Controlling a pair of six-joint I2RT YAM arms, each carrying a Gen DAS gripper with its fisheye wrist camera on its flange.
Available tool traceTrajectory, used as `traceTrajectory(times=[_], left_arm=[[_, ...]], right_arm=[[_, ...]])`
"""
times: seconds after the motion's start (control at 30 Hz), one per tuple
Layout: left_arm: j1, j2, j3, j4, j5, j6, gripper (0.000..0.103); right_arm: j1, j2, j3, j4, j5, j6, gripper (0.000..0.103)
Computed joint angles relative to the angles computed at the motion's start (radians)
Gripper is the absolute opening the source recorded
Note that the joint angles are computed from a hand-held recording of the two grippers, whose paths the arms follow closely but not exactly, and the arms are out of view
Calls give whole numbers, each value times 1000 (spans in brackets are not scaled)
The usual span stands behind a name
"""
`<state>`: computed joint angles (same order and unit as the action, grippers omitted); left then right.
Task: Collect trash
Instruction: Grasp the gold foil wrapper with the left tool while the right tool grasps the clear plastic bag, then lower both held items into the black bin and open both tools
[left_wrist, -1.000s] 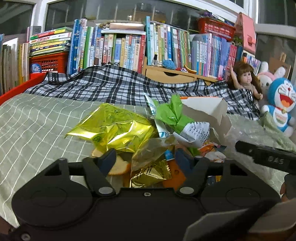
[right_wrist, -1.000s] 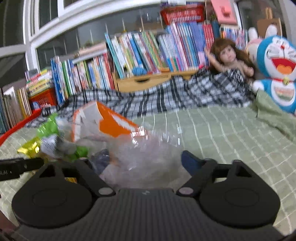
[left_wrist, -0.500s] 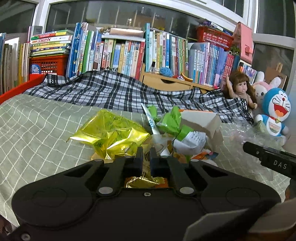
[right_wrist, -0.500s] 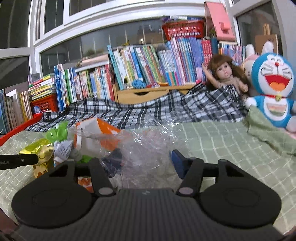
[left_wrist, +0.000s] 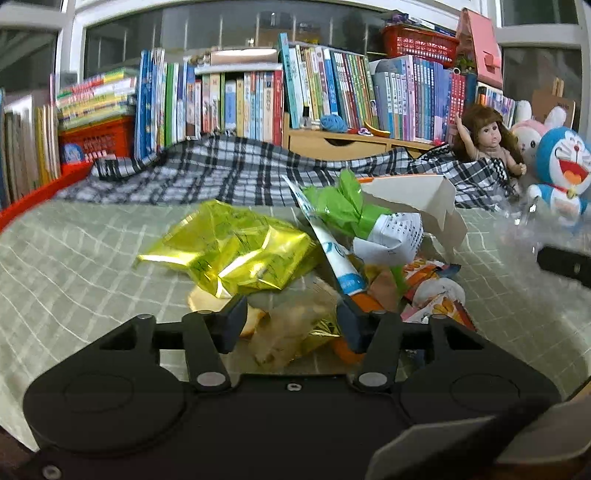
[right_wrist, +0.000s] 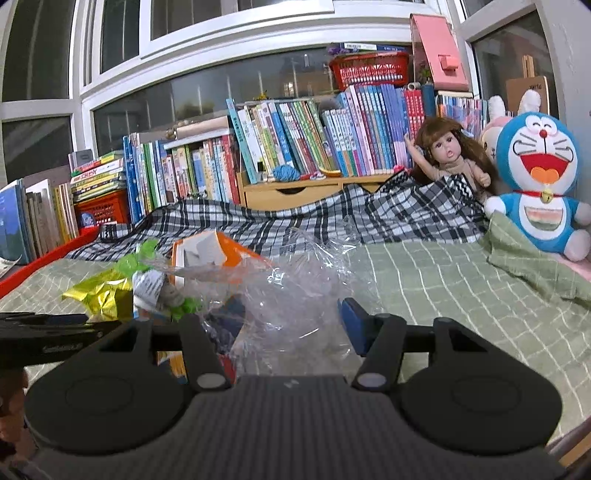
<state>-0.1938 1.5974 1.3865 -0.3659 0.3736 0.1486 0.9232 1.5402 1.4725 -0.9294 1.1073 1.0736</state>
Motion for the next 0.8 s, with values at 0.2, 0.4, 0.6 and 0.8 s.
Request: traceTrajectory(times=[0.2, 0.4, 0.6, 0.8], left_arm=[[32, 26, 52, -63, 59, -42, 14], [72, -68, 0, -51, 124, -32, 13], [148, -155, -10, -142, 237, -35, 13], [216, -263, -74, -252, 314, 32, 13]], right_arm=[[39, 4, -6, -30, 27, 61, 61], [83, -5, 6, -30, 61, 75, 61], [171, 8, 44, -73, 88, 112, 61], [290, 72, 121, -235, 84, 284, 61]])
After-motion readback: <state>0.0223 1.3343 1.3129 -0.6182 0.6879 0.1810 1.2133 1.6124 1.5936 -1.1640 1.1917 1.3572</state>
